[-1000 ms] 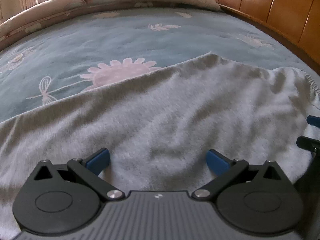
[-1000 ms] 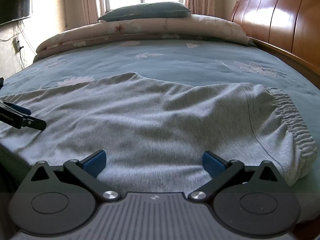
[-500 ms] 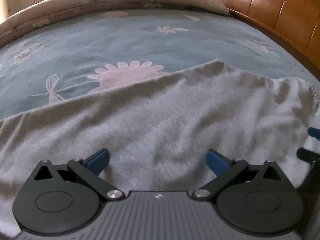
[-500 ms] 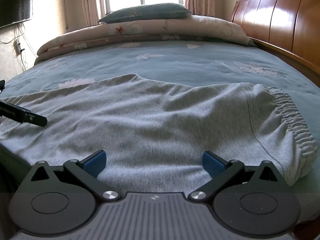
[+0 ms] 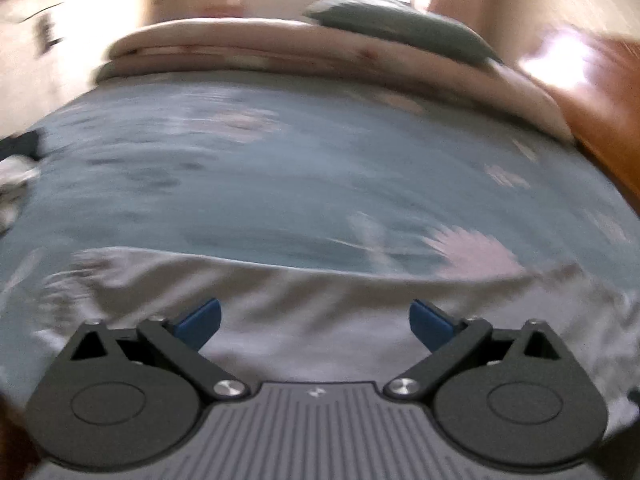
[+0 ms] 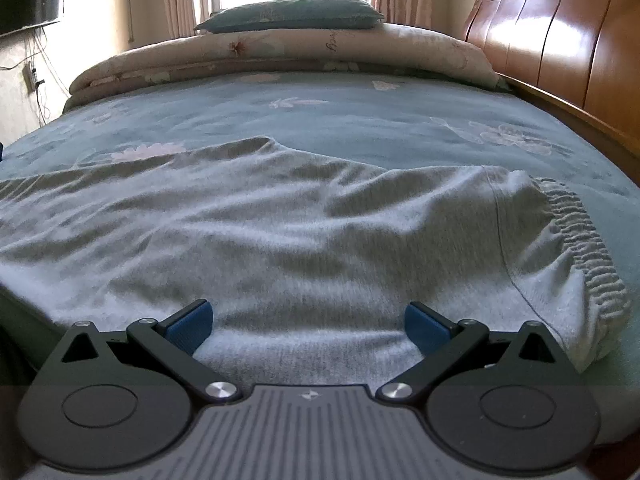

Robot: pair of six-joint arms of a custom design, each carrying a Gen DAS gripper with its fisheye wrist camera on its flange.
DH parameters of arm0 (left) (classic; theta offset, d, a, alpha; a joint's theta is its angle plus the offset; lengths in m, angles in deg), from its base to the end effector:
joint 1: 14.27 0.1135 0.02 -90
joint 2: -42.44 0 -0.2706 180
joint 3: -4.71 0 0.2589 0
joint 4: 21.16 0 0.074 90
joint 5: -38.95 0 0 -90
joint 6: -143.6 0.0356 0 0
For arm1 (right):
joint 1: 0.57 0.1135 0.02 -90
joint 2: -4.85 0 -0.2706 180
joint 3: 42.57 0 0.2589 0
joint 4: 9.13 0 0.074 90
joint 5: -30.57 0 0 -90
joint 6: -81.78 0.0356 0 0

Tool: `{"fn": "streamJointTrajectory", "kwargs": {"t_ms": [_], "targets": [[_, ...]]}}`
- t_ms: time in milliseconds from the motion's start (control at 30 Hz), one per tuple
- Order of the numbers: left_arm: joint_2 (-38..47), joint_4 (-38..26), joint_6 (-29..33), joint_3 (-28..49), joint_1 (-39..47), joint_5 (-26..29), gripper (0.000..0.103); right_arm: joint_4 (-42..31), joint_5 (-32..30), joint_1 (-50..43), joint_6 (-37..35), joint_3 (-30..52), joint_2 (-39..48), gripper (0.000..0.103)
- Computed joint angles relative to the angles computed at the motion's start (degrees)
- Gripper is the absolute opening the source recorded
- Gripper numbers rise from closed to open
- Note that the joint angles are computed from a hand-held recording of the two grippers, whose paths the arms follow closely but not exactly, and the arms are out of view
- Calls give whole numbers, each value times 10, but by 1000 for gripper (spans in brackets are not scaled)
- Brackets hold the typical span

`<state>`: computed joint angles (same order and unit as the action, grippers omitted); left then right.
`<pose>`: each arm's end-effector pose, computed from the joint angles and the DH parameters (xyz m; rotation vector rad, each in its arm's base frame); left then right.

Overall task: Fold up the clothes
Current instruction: 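Roll the left gripper and grasp the gathered grey ribbed fabric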

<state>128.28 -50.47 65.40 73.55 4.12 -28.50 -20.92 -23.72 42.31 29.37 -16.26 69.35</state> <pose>0.3097 0.0886 0.2304 0.0514 2.3100 -0.2029 0.1410 0.1026 0.1189 0.1582 2.2364 -0.0238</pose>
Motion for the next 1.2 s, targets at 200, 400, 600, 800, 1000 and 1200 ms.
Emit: {"fn": "streamJointTrajectory", "kwargs": {"t_ms": [200, 400, 600, 800, 1000, 1200], "targets": [[82, -13, -49, 58, 177, 115, 78, -11, 4, -2, 6, 14, 17, 103], [188, -13, -118, 89, 276, 209, 78, -18, 17, 5, 25, 24, 34, 103], [261, -2, -148, 108, 295, 248, 79, -27, 28, 11, 42, 34, 47, 103], [311, 15, -173, 140, 296, 287, 79, -39, 35, 15, 54, 44, 56, 103], [339, 4, -176, 180, 282, 283, 80, -47, 44, 19, 68, 54, 71, 103], [348, 36, -208, 175, 288, 302, 81, -47, 53, 23, 77, 57, 81, 103]]}}
